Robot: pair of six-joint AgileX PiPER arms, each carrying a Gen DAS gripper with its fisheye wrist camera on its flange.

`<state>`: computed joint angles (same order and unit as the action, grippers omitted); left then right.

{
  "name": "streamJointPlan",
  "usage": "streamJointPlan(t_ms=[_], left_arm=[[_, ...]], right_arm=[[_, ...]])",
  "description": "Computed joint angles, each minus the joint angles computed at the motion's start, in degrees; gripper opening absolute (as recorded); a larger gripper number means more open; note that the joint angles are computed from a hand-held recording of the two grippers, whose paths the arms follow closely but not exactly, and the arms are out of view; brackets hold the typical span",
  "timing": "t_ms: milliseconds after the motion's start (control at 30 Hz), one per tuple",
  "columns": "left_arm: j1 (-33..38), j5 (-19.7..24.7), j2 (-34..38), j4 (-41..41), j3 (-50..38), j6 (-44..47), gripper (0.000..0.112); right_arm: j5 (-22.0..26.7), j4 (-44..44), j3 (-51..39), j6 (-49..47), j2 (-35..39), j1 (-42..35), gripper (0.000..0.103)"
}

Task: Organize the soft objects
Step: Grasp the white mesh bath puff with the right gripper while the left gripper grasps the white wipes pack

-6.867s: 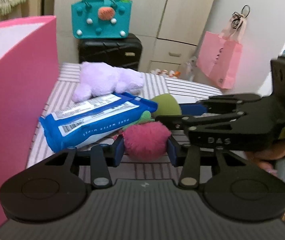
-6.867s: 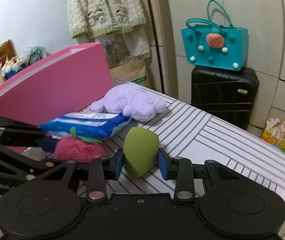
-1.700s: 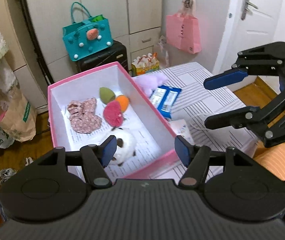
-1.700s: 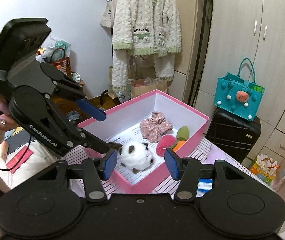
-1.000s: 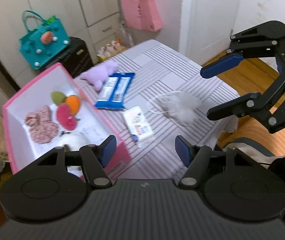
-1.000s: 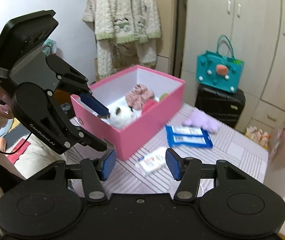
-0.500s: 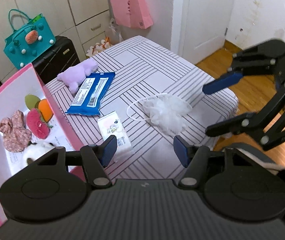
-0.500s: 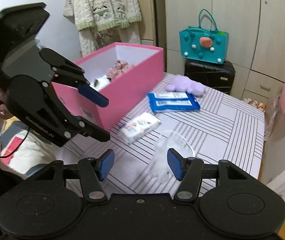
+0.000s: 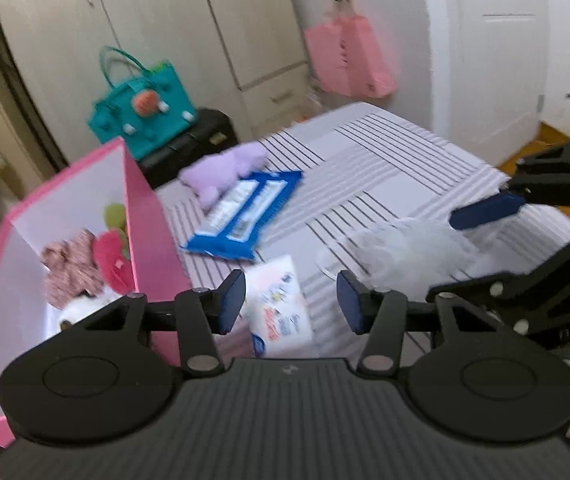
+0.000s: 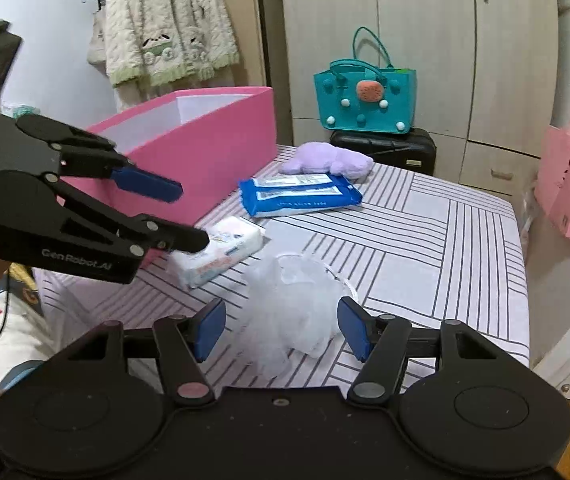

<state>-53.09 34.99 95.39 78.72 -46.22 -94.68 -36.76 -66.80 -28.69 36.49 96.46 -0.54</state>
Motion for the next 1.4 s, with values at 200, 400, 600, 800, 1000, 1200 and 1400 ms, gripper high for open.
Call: streamJointPlan(t_ms=[200, 400, 600, 800, 1000, 1200, 1400], left_arm=[[-0.7, 3.2, 6.6, 3.1, -3.5, -4.9, 0.048], [-1.4, 9.6, 13.1, -1.5, -9.3, -3.8, 0.048], [0.9, 7.8, 16.4, -7.3, -13.2, -2.5, 0.049], [0.9, 9.4, 18.6, -6.6, -14.4, -5.8, 0.055], [2.9, 4.0, 16.7, -4.7, -12.3, -10.9, 0.048], [4.3, -4.3, 14.3, -1.3, -9.3, -16.1, 0.043], [4.7, -4.6, 14.5, -0.5, -9.2, -17.1, 0.047]], right_arm=[[-4.6, 3.7, -2.0, -4.7, 6.8, -0.7, 0.067], [-4.1, 10.7, -3.3, -11.9, 10.5, 1.8, 0.068], [-6.0, 13.0, -3.0, -14.1, 11.7, 0.2, 0.047], [-6.7, 11.7, -2.8, -11.2, 11.5, -3.0, 0.037], [-6.4, 11.2, -2.3, -10.6, 10.9, -4.1, 0.037], [-6.2, 12.0, -2.4, -10.1, 11.4, -3.4, 0.039], [-7.3, 14.0, -1.8, -11.1, 12.4, -3.5, 0.04]])
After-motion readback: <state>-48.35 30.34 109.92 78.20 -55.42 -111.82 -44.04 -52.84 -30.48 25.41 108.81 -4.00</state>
